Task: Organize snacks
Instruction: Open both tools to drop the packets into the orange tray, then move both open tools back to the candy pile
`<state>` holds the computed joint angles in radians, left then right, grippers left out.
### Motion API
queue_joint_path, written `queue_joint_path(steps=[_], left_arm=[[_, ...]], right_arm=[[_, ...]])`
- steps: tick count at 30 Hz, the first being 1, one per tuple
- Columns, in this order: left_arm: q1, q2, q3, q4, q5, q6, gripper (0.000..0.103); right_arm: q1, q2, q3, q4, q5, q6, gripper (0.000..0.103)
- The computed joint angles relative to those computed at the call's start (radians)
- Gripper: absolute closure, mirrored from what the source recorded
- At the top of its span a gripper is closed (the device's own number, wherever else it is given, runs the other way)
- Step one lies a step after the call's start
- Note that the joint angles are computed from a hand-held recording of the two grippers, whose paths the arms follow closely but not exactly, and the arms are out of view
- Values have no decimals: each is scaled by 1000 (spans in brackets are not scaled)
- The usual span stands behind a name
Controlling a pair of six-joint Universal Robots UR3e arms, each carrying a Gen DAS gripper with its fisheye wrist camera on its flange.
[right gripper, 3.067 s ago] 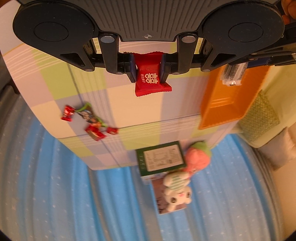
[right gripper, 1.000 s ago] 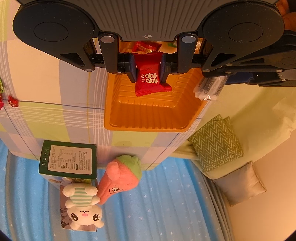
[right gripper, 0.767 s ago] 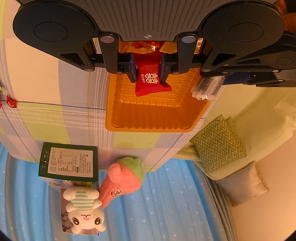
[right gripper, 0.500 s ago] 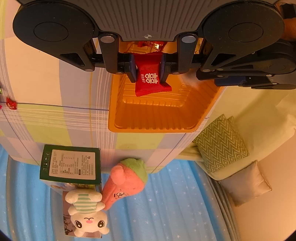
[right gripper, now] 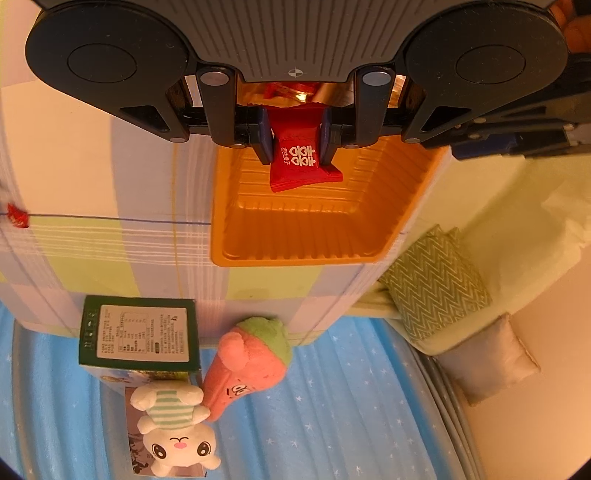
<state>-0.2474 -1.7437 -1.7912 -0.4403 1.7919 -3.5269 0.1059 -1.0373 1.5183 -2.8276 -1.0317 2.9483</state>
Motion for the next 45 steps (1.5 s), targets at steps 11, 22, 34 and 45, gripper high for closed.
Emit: queue_joint_path(steps=[11,22,34,45], left_arm=[[-60,77,-19,-42,68,-51,59],[-211,87,62,-132,166,-164,41],[-404,-17,253,-210,265,-244,25],[-501,-175,459,-254,287,-269,11]], right_arm=[[-85,-119,132,-11,63,88,35],[-281,-442,468,0,123,5,35],[-549,-810,682,218,204,-200,35],[-790,-1008,736,465,293,-392,35]])
